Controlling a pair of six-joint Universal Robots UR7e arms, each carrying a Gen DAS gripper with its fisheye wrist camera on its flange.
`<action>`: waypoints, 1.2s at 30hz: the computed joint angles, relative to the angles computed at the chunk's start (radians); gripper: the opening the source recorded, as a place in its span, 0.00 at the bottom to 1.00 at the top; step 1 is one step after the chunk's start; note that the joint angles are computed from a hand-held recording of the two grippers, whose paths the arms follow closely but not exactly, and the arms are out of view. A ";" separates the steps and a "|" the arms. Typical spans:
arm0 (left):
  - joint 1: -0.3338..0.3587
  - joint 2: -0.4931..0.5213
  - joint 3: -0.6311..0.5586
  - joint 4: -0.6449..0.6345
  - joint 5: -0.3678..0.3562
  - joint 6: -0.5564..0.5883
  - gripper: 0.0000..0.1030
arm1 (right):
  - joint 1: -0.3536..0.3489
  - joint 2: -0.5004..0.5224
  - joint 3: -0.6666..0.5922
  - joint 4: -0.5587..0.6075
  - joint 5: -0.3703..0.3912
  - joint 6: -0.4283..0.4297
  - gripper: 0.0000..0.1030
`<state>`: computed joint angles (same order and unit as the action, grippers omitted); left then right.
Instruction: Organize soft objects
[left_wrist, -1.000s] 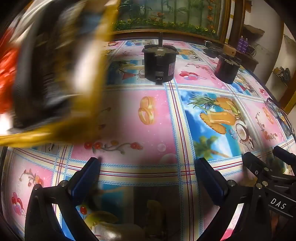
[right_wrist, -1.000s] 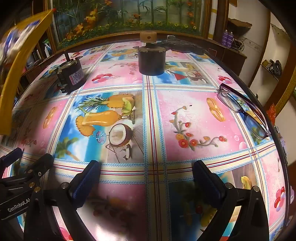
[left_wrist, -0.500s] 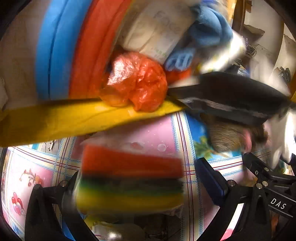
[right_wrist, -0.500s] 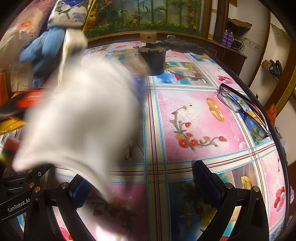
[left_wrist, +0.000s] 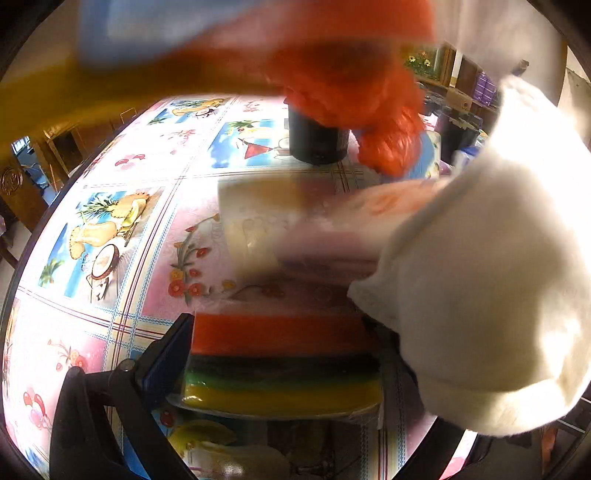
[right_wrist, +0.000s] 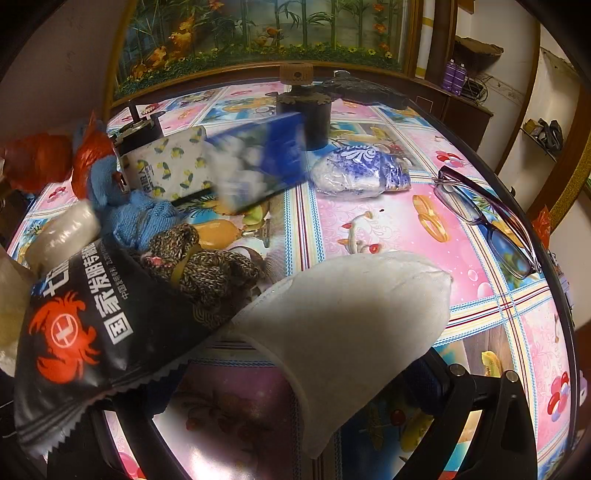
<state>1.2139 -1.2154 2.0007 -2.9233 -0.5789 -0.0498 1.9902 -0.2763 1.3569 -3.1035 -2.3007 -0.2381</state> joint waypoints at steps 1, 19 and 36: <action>0.000 0.007 0.001 -0.008 0.000 0.000 1.00 | 0.000 0.000 0.000 0.000 0.000 0.000 0.99; 0.000 0.007 0.001 -0.008 0.000 0.000 1.00 | 0.001 -0.001 0.001 0.001 -0.001 0.001 0.99; 0.002 -0.017 0.005 0.009 -0.001 0.003 1.00 | 0.001 -0.001 0.001 0.001 0.000 0.002 0.99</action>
